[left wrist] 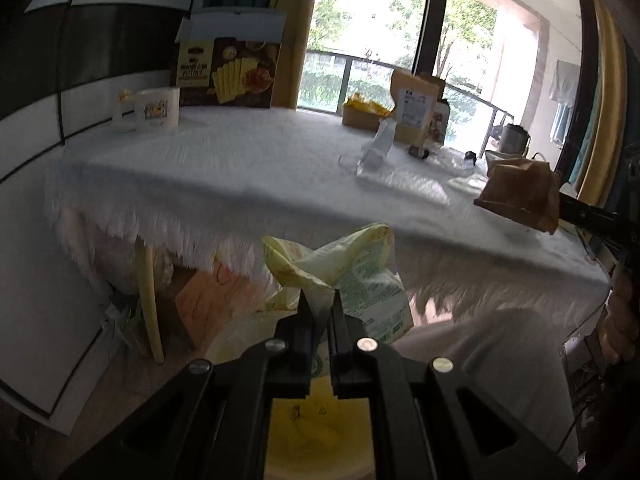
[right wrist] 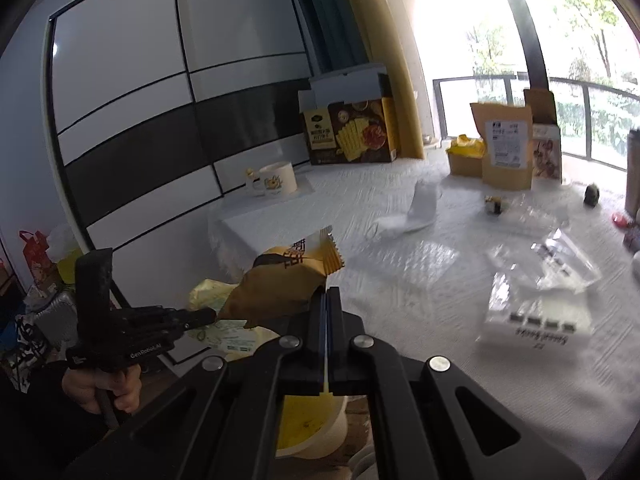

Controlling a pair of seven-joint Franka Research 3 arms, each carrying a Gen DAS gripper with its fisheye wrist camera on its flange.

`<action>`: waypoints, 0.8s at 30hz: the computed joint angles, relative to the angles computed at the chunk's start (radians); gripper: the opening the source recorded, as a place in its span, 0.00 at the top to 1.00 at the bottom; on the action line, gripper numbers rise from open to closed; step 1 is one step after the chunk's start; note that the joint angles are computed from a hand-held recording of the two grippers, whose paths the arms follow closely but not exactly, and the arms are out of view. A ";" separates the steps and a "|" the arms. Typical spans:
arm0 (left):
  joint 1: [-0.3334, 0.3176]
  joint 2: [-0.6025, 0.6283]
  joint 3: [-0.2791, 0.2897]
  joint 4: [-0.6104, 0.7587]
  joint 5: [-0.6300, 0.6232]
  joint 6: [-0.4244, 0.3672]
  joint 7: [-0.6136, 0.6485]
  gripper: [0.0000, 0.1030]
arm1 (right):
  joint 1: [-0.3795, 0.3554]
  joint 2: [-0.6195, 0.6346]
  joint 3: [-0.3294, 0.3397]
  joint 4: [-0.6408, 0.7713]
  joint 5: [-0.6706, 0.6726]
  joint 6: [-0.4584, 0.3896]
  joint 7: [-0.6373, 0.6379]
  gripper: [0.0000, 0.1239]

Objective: Collect trash
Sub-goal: 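Carry both snack bags over the wastebasket with both tools, then open both tools to drop the snack bags into the wastebasket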

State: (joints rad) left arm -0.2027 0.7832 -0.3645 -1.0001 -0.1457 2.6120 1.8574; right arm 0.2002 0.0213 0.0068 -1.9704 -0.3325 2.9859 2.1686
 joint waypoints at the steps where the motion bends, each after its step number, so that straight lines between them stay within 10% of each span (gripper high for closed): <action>1: -0.001 -0.004 0.007 -0.011 0.005 -0.006 -0.007 0.94 | 0.002 0.010 0.005 -0.001 0.035 0.000 -0.024 1.00; 5: -0.016 0.014 0.034 0.010 0.034 -0.070 -0.035 0.90 | 0.023 0.049 0.011 0.007 0.121 -0.004 -0.087 1.00; 9: -0.026 0.032 0.055 0.033 0.062 -0.084 -0.051 0.59 | 0.046 0.088 0.003 0.033 0.177 -0.015 -0.130 1.00; 24: 0.025 0.036 0.041 0.026 0.028 -0.023 -0.081 0.52 | 0.062 0.236 0.038 0.162 0.494 -0.110 -0.396 1.00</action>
